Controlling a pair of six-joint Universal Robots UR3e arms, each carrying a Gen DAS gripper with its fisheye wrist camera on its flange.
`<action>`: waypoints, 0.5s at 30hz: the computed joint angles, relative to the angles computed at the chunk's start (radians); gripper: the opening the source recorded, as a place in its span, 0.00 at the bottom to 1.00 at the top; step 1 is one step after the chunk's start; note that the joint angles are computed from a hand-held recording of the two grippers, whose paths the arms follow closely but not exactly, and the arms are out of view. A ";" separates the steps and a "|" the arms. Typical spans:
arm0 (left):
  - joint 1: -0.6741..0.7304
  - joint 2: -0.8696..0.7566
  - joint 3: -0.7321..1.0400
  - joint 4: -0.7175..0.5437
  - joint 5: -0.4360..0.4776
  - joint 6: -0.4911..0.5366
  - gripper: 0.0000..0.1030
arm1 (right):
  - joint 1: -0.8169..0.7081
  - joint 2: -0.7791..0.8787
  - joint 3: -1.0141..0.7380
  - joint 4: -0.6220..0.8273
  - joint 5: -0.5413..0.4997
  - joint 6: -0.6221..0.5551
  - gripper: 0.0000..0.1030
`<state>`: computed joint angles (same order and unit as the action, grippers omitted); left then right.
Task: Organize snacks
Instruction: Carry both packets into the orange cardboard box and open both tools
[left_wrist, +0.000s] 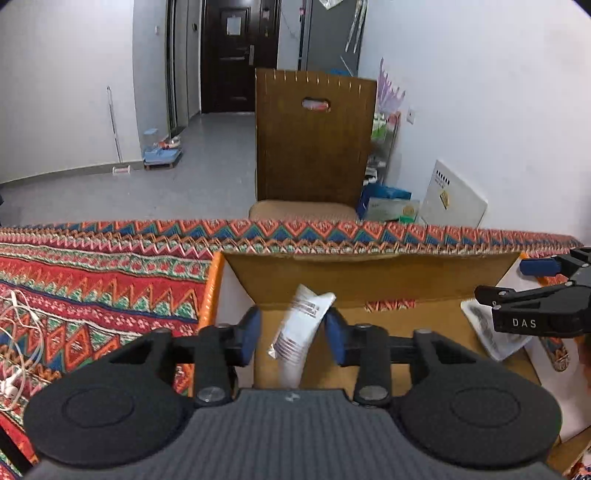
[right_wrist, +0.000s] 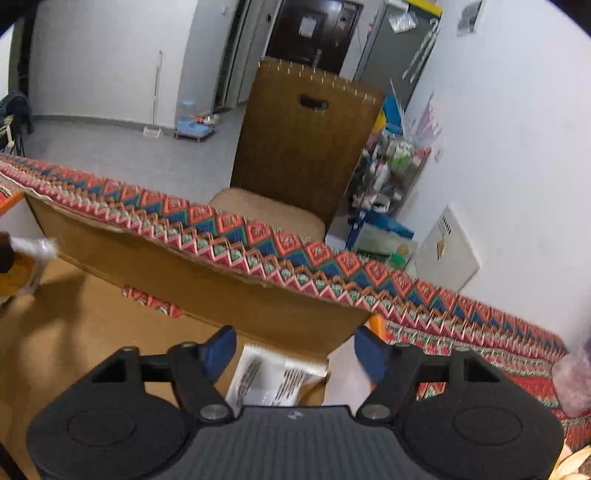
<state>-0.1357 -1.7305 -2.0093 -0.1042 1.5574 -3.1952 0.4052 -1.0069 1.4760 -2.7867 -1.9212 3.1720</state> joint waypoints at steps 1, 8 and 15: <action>0.015 0.023 -0.002 -0.017 -0.013 0.008 0.39 | -0.002 -0.021 0.008 0.005 0.002 0.003 0.69; 0.062 0.323 -0.032 -0.221 -0.052 0.001 0.65 | -0.025 -0.304 0.203 0.032 0.053 0.034 0.77; 0.119 0.778 0.004 -0.645 -0.138 0.040 0.92 | 0.003 -0.748 0.397 0.203 0.075 0.079 0.89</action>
